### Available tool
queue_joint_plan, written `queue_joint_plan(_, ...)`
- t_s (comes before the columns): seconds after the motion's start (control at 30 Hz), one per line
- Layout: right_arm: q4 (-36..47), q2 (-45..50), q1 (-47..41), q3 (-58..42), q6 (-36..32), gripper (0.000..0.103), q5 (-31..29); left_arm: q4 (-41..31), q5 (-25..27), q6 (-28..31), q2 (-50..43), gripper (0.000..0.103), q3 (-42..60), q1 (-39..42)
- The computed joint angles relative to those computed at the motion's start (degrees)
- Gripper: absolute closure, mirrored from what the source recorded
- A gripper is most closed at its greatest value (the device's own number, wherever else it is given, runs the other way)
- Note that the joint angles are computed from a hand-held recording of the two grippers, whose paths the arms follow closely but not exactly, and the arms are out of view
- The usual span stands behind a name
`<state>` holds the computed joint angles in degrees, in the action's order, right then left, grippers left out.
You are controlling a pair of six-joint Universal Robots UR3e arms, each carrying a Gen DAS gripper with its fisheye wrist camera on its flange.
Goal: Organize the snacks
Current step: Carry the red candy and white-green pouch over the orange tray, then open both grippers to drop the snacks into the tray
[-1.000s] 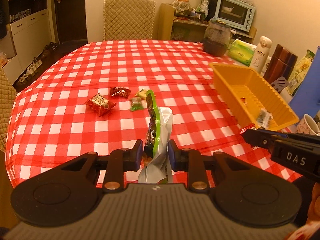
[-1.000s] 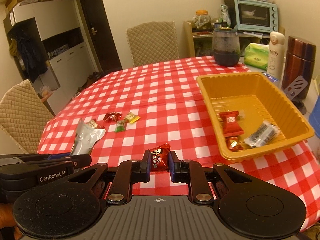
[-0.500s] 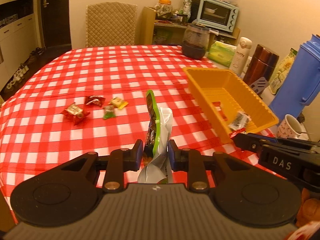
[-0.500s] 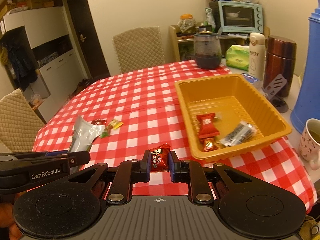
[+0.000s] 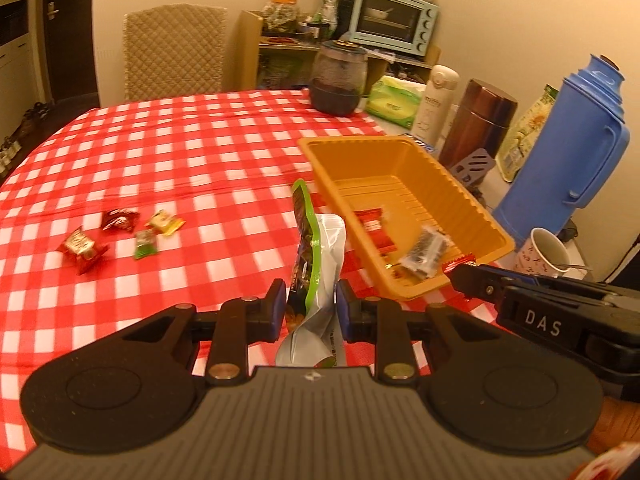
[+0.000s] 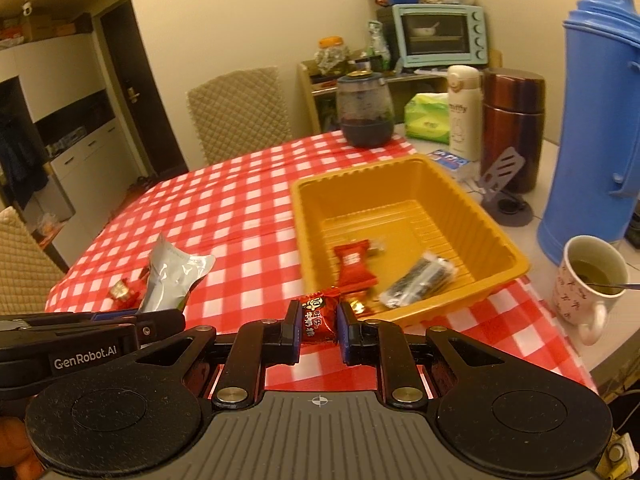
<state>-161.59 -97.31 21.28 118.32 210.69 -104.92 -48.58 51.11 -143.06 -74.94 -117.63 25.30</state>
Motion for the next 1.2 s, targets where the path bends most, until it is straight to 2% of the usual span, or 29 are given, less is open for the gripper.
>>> queue_joint_plan(0.7, -3.3, -5.9, -17.9, 8.4, -5.9, 0.085, 9.5, 13.1, 7.2, -14.1, -20.4, 0.079, 13.6, -19.9)
queue_joint_plan(1.2, -6.6, -2.9, -24.6, 8.5, -7.5, 0.085, 13.4, 17.0, 10.5, -17.5, -33.5, 0.078, 24.3, -26.1)
